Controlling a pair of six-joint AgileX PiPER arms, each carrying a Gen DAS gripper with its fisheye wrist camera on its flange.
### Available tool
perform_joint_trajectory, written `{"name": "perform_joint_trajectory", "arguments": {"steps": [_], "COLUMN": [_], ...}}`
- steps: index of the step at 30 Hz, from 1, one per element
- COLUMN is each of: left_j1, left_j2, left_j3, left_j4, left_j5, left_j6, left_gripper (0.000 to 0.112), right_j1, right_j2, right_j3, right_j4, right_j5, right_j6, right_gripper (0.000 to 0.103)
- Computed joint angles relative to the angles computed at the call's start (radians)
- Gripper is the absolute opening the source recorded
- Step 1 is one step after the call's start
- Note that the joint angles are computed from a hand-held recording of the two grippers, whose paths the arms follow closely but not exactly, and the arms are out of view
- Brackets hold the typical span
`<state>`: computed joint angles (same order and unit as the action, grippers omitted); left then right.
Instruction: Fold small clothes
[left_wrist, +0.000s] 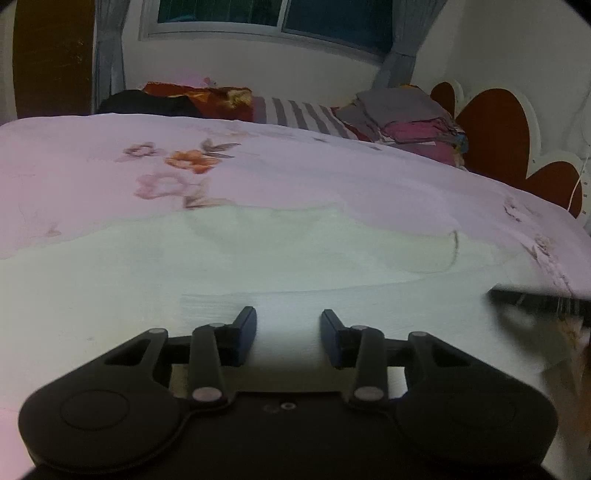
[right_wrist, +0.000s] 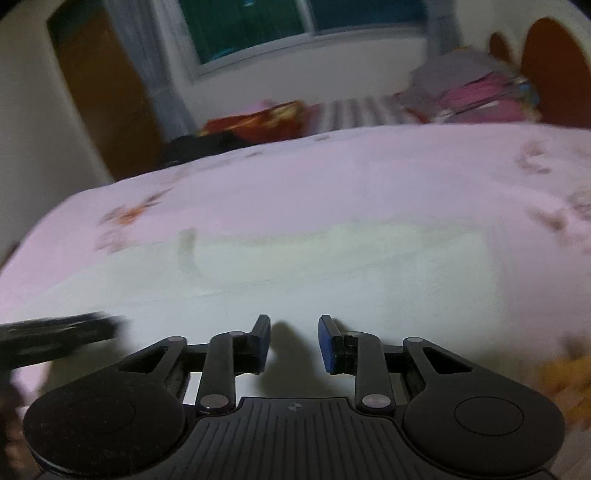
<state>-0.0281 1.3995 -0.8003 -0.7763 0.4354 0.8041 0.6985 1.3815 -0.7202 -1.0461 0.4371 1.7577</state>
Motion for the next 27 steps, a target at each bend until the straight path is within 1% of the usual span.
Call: {"name": "perform_joint_trajectory", "arguments": {"steps": [2,3,4,6,7,10,11,12,13,14,16,17,18,20,21,22,24,25,26,27], "left_j1": [0.044,0.055,0.058,0.051,0.042,0.030,0.033,0.036,0.039,0.042,0.046,0.049,0.048,0.053,0.062,0.077,0.096,0.094,0.081,0.062], "left_j2": [-0.009,-0.005,-0.003,-0.001,-0.009,-0.005,-0.001,-0.006,-0.019,-0.045,-0.090,-0.104,-0.108,-0.099,-0.105,-0.118,-0.144,-0.151,-0.152,-0.143], "left_j3": [0.006,0.002,-0.004,-0.009,-0.004,-0.008,-0.012,-0.016,-0.018,-0.011,0.019,0.027,0.030,0.032,0.037,0.047,0.061,0.070,0.076,0.079], "left_j4": [-0.050,-0.067,-0.069,-0.055,-0.039,-0.018,-0.018,-0.004,0.017,0.015,-0.044,-0.054,-0.034,0.006,0.019,0.000,-0.028,-0.040,-0.026,0.009], "left_j5": [0.036,0.047,0.057,0.055,0.049,0.040,0.044,0.055,0.069,0.078,0.080,0.099,0.109,0.134,0.142,0.150,0.171,0.167,0.154,0.137], "left_j6": [0.068,0.085,0.080,0.062,0.045,0.030,0.032,0.018,-0.006,-0.003,0.082,0.108,0.095,0.064,0.051,0.072,0.088,0.101,0.090,0.048], "left_gripper": [0.035,0.035,0.035,0.035,0.035,0.035,0.036,0.036,0.038,0.040,0.043,0.043,0.043,0.041,0.041,0.041,0.042,0.043,0.043,0.043], "right_j1": [-0.103,-0.170,-0.227,-0.315,-0.326,-0.312,-0.301,-0.285,-0.261,-0.212,-0.097,-0.040,0.026,0.178,0.226,0.288,0.393,0.428,0.437,0.421], "right_j2": [-0.025,-0.028,-0.023,-0.010,-0.002,-0.003,-0.021,-0.043,-0.066,-0.081,-0.136,-0.161,-0.169,-0.182,-0.187,-0.195,-0.214,-0.218,-0.217,-0.208], "right_j3": [0.025,0.026,0.020,0.009,-0.002,-0.014,-0.005,0.006,0.022,0.032,0.059,0.082,0.094,0.120,0.118,0.112,0.099,0.096,0.096,0.093], "right_j4": [0.014,0.039,0.070,0.148,0.184,0.244,0.263,0.275,0.276,0.266,0.239,0.226,0.221,0.169,0.171,0.169,0.142,0.127,0.116,0.134], "right_j5": [0.045,0.048,0.037,-0.033,-0.041,-0.008,0.003,0.016,0.034,0.074,0.158,0.190,0.239,0.364,0.414,0.481,0.576,0.599,0.593,0.569], "right_j6": [0.024,0.009,-0.029,-0.141,-0.197,-0.308,-0.316,-0.315,-0.306,-0.284,-0.212,-0.168,-0.132,-0.003,0.029,0.073,0.148,0.176,0.185,0.167], "right_gripper": [0.027,0.027,0.027,0.027,0.027,0.027,0.027,0.027,0.024,0.019,0.019,0.019,0.019,0.019,0.019,0.019,0.019,0.019,0.019,0.019]}}
